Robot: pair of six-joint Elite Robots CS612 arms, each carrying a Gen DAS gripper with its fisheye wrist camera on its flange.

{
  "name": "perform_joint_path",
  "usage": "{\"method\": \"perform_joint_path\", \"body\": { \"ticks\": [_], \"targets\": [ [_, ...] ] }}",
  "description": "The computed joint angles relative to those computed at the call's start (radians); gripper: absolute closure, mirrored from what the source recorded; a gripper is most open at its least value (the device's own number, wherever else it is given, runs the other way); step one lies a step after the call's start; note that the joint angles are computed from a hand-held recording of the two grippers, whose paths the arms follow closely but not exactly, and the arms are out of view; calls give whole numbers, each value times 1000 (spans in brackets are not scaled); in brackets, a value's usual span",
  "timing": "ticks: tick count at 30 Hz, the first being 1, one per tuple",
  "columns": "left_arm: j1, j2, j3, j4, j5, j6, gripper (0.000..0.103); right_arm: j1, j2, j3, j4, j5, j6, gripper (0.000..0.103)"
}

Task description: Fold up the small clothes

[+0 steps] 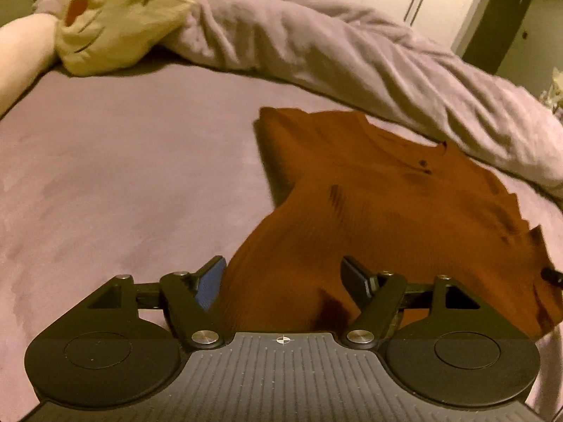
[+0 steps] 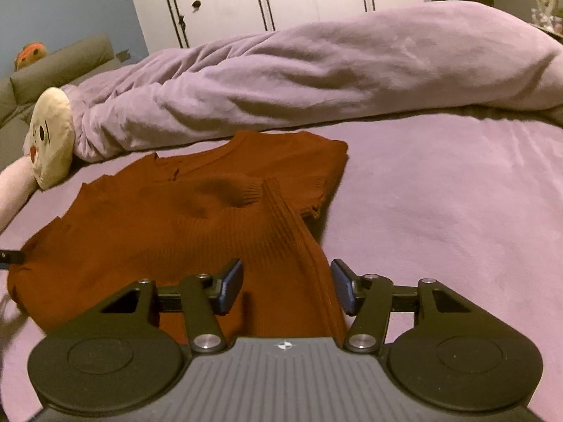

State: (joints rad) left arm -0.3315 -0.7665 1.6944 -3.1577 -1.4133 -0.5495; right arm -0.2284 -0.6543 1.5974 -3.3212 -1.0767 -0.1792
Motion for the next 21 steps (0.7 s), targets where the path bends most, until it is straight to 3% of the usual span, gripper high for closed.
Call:
{"method": "perform_joint_path", "body": {
  "ticks": [3,5,7,9,11,16,21],
  "targets": [
    [8,19,-37,34,-39,8,32,8,12,-27,13,-16,-8,51],
    [10,28,-53,53,-47,-3,60,11,21,-48,26,-23,-7,52],
    [8,31,-62,71,-32,-14,73,13,24,-64,63,-25,-15,64],
    [8,31,-63,67,-25,-16,84,14,21,-68,85,-17,-45,93],
    [7,28,-57,50,-24,-4,94,16,15,-60,80,-16,-71,95],
    [5,14,-35,-40,-54,49,94,7,2,-29,13,50,-81,96],
    [5,31,-72,48,-72,52,89,19,7,-43,38,7,-93,95]
  ]
}}
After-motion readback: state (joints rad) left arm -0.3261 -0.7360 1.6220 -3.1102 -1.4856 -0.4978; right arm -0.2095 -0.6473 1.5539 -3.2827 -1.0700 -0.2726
